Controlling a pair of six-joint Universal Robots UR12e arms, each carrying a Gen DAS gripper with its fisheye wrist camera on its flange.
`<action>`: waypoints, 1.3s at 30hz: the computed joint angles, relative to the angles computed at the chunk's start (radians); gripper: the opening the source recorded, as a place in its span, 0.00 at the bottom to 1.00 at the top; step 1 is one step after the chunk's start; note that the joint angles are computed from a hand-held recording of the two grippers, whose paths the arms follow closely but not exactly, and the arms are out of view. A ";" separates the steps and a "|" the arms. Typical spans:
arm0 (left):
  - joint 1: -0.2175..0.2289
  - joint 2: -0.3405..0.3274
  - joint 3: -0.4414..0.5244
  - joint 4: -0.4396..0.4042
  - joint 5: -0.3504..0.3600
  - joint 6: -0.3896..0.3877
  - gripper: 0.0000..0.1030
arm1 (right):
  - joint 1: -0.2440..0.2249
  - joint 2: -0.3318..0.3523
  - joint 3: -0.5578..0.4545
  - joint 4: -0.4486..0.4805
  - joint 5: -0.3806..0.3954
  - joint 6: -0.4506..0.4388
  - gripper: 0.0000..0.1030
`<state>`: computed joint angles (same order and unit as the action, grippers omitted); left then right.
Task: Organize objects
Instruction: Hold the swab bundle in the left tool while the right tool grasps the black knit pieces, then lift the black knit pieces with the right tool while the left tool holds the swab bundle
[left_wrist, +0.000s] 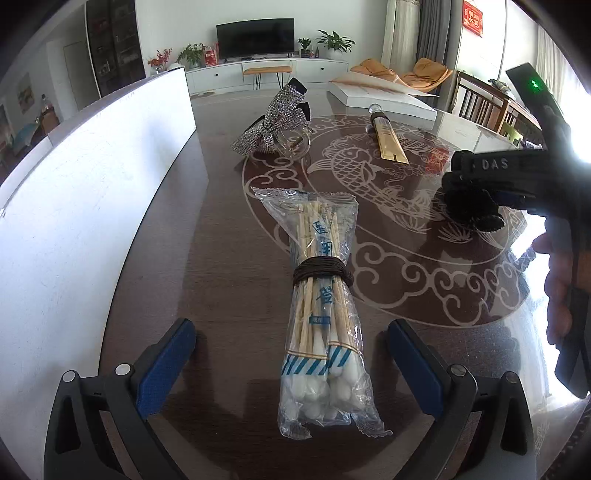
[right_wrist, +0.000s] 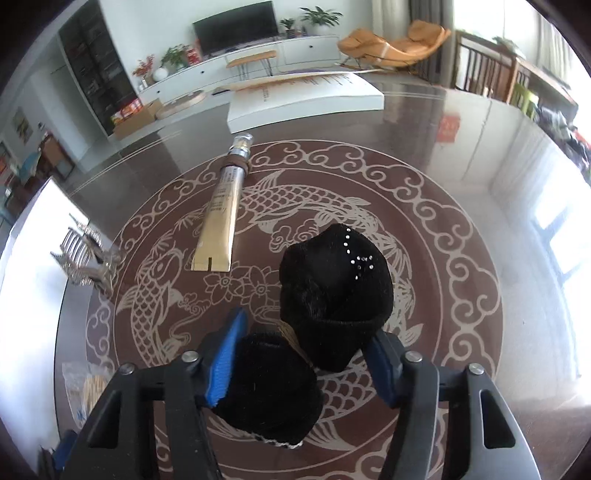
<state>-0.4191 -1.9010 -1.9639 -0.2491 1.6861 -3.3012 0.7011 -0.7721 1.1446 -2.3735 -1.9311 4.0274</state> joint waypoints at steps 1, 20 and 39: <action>0.000 0.000 0.000 0.000 0.000 0.000 1.00 | 0.008 -0.010 0.028 -0.034 -0.011 -0.025 0.52; -0.001 -0.001 0.001 0.000 0.003 -0.001 1.00 | 0.116 -0.153 0.304 -0.093 -0.138 -0.018 1.00; 0.004 0.001 0.004 -0.020 -0.013 0.022 1.00 | 0.115 -0.151 0.300 -0.096 -0.136 -0.023 1.00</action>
